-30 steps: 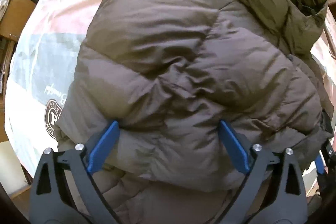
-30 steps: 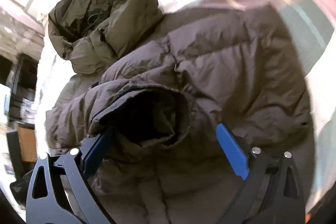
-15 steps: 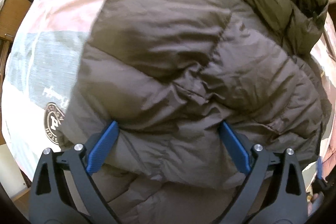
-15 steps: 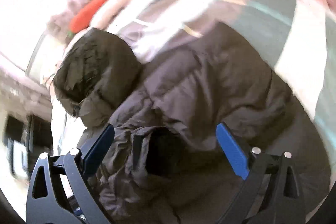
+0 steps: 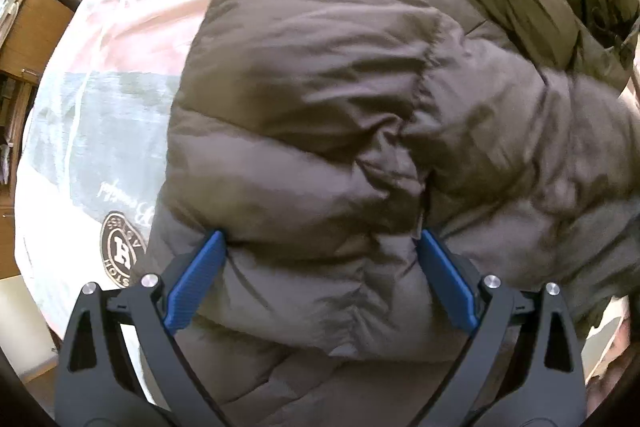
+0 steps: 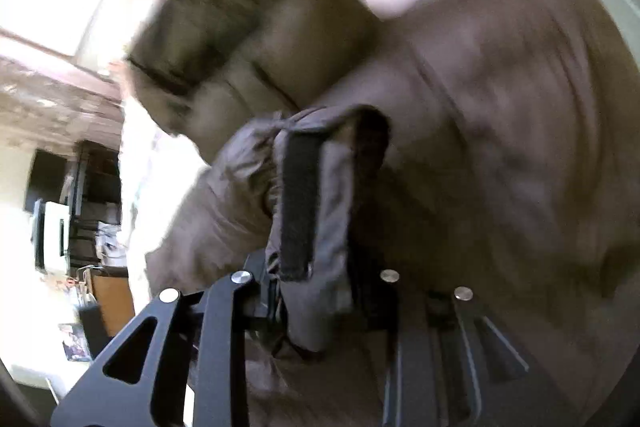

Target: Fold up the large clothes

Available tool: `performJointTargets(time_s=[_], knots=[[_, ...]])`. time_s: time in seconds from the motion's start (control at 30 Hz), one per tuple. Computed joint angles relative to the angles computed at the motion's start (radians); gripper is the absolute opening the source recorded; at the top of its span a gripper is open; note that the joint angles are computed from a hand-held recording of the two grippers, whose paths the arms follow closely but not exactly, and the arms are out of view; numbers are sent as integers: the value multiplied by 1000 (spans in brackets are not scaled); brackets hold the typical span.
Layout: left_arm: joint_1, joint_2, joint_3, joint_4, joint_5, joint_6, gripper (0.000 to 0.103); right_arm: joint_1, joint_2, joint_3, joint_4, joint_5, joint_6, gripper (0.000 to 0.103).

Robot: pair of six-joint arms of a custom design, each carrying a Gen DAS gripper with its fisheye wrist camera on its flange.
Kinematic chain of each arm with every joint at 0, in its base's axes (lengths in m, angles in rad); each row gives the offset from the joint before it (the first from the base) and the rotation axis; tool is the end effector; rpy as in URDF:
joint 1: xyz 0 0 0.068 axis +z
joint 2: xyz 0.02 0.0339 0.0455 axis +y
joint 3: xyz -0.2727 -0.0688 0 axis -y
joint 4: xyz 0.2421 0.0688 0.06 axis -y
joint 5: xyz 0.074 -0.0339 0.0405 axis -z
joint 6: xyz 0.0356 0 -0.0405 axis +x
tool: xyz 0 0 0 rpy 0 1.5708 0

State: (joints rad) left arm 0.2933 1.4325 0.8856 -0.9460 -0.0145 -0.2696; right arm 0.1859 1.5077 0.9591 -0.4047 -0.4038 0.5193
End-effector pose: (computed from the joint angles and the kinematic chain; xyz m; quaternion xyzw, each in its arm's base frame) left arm 0.2190 0.0667 0.1997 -0.2778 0.9598 0.0077 0.0388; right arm 0.2947 0.0697 0.2236 0.0948 0.9305 0.2821 0.2134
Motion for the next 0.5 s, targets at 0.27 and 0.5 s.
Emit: performJointTargets(time_s=[0.27, 0.5], knots=[[-69, 42, 48, 13, -15, -51, 101, 8, 81, 48, -18, 201, -113, 57], [-21, -101, 57, -1, -42, -50, 101, -134, -103, -135, -40, 88, -108, 77]])
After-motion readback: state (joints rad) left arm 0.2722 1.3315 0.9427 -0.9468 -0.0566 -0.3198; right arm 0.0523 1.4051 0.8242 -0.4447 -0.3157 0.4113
